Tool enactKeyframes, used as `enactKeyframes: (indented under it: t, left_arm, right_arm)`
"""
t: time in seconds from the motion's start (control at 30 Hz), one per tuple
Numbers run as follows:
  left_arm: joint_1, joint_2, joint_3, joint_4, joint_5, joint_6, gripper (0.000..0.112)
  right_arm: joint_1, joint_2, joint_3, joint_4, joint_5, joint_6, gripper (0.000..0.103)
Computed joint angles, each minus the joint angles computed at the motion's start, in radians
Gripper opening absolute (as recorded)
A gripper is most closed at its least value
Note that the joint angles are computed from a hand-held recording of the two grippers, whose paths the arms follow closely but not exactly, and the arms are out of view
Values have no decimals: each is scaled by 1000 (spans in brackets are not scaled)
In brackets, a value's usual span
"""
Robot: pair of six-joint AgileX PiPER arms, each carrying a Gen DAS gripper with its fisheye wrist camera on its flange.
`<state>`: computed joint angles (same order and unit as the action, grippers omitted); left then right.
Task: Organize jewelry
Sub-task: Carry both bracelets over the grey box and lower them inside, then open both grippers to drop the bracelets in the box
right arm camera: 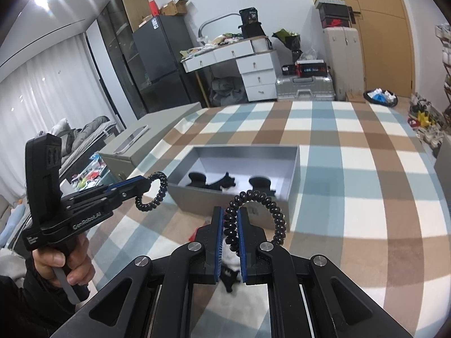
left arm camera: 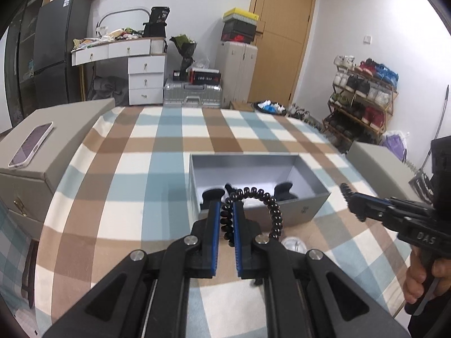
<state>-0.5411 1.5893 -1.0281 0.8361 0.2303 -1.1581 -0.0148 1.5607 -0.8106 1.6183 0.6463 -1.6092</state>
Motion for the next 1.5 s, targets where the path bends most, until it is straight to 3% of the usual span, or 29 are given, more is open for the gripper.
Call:
enactKeyframes:
  t: [0.43,0.7,1.33,1.5]
  left_arm:
    - [17,95,-118,27,-5,-6,4]
    - [27,165,-190,-101,14,117,4]
    - [-7,250,-292,-164,83,194,4]
    - [-3,247,-293,-187,83,213,4]
  right_arm:
    - [51,137,-180,15,-9,71,9]
    - [65,215,-273,-8,-11,158,9]
    - [66,271,-338,-97,-47,288,12]
    - [62,242,-311,-72,-60,255,12]
